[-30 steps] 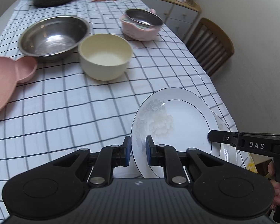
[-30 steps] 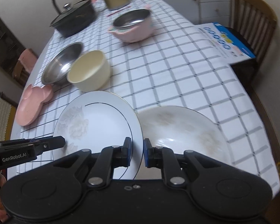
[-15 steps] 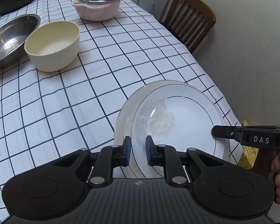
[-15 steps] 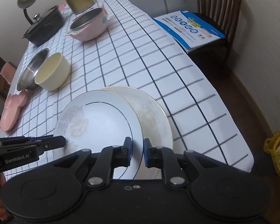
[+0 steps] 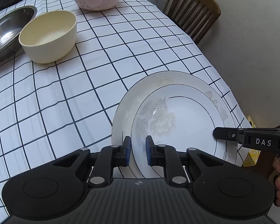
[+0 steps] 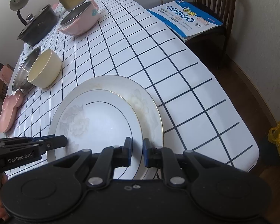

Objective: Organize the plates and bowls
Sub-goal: 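Lift the small plate with the left gripper onto the large plate in the right gripper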

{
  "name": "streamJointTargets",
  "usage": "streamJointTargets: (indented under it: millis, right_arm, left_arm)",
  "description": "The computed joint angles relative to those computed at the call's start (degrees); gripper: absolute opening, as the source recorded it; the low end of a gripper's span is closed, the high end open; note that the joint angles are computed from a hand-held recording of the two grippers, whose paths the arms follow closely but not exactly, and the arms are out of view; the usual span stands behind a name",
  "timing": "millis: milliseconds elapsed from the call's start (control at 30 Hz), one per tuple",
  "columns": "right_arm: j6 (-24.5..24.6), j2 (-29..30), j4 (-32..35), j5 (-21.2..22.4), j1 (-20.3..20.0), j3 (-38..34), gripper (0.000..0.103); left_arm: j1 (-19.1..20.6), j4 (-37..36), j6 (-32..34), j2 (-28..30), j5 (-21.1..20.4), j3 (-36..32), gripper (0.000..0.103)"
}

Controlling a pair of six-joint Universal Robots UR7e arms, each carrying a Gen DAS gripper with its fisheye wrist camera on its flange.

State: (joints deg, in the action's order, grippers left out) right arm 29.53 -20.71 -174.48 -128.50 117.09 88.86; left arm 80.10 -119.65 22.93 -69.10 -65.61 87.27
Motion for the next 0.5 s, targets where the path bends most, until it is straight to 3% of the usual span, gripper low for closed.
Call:
streamJointTargets:
  millis: [500]
  right_arm:
    - [-0.10,0.05,-0.13,0.43,-0.38,-0.38,0.013]
  left_arm:
    - [0.48,1.82,-0.08,0.42,-1.20,-1.52,0.015]
